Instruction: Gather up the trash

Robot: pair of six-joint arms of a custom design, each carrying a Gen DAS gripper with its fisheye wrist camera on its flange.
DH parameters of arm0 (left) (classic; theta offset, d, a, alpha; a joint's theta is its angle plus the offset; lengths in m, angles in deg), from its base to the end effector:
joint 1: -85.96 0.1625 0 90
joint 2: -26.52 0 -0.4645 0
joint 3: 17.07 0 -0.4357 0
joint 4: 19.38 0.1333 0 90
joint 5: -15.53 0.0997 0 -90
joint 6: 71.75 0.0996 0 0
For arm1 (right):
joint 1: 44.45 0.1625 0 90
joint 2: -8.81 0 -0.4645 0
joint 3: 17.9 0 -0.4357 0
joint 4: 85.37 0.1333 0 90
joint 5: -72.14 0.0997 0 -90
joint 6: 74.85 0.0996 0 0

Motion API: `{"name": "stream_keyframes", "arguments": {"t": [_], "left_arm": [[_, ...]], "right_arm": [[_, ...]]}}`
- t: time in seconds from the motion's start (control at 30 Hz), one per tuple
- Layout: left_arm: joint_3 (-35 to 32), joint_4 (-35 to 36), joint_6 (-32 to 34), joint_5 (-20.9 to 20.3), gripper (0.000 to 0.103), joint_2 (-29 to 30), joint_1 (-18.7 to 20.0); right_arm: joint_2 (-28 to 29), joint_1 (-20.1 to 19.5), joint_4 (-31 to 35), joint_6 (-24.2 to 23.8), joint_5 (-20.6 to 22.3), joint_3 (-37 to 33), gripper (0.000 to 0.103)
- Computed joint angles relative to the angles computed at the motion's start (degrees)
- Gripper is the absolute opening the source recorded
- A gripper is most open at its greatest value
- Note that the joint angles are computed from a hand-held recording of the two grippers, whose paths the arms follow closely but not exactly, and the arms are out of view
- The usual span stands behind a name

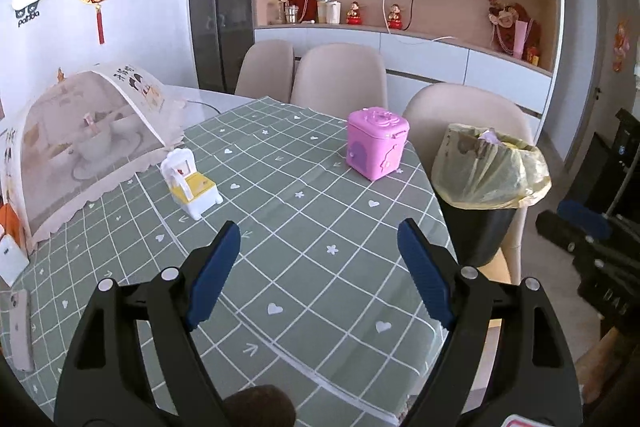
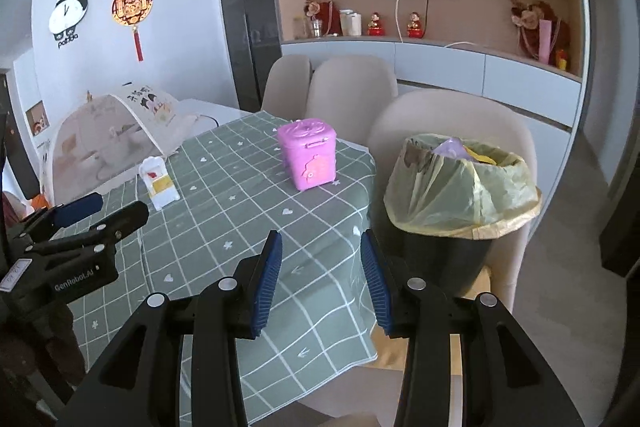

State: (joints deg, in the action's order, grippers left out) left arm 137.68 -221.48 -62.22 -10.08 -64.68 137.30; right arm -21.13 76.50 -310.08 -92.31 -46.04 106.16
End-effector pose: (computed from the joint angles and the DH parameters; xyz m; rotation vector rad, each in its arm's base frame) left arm -0.0023 -0.3601 0.2830 0.2932 2.0241 -1.1703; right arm 0.3332 -0.3879 -0.0420 0.8330 -2.4328 1.0158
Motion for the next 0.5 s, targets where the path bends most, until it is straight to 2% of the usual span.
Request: {"name": "stream_keyframes", "arguments": {"t": [0.33, 0.5], "left_arm": [[3.48, 9.66, -6.26, 0.62, 0.077, -6.98, -3.96], [4.42, 10.62, -7.34, 1.39, 0.077, -8.32, -5.62]], "right_arm": [[1.07, 2.7, -4.22, 1.1, -4.5, 1.29, 0.039], [0.8, 3.74, -4.73, 1.29, -5.64, 1.74, 0.039]]}}
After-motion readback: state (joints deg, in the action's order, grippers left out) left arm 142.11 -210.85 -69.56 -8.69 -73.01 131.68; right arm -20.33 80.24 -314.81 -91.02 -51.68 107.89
